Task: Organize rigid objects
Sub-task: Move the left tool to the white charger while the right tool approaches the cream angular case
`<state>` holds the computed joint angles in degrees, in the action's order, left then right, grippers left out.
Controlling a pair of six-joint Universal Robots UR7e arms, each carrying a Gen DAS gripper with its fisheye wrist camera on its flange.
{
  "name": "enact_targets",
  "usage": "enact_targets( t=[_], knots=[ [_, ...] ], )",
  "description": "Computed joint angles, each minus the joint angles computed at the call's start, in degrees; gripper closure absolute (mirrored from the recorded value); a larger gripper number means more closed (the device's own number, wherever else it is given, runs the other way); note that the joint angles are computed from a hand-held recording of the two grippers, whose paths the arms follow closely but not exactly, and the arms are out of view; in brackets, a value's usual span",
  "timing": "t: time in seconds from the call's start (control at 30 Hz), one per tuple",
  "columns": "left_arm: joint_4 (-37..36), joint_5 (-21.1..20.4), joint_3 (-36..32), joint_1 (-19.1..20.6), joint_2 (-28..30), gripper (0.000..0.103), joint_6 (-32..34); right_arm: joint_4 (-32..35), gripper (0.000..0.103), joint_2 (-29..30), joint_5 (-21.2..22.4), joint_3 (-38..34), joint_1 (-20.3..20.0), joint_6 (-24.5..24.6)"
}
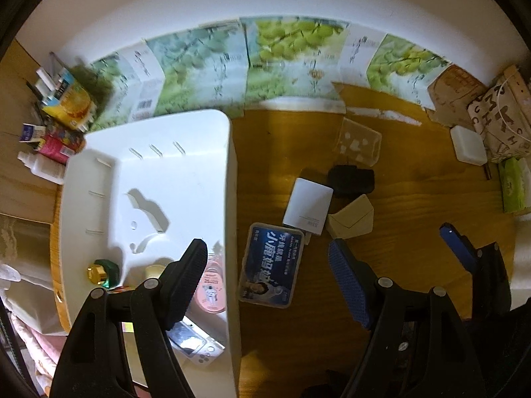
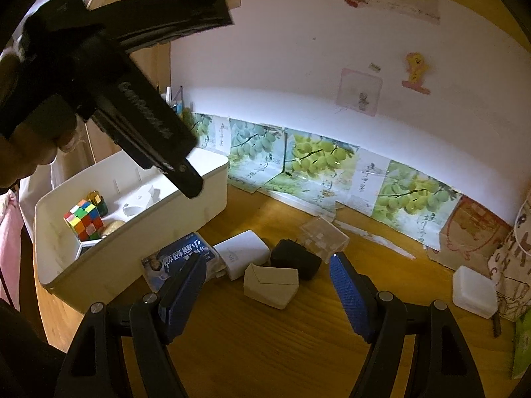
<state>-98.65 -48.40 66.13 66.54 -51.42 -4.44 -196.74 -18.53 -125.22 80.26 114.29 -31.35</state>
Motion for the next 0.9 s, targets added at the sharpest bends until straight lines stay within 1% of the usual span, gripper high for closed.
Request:
enact_targets(
  t=[0.33, 0.63, 0.8, 0.9],
  knots=[
    [8.67, -1.25, -9.64, 1.10, 7.31, 0.025, -1.65, 4.16, 0.026, 2.48, -1.08, -3.79, -1.64, 1.70],
    [15.86, -2.67, -17.23, 2.06, 13.14, 0.025, -3.16, 9.06, 0.026, 4.08, -2.30, -6.60, -3.12, 5.54],
    [18.93, -3.04, -20.31, 2.33, 15.70, 0.025, -3.53, 11.90, 0.026, 4.35, -1.57, -7.45, -3.91, 8.61],
    [20.53, -2.99, -21.97, 2.49, 17.09, 0.025, -3.80, 13.58, 0.026, 4.43, -1.27, -7.72, -4.19, 9.64]
  ],
)
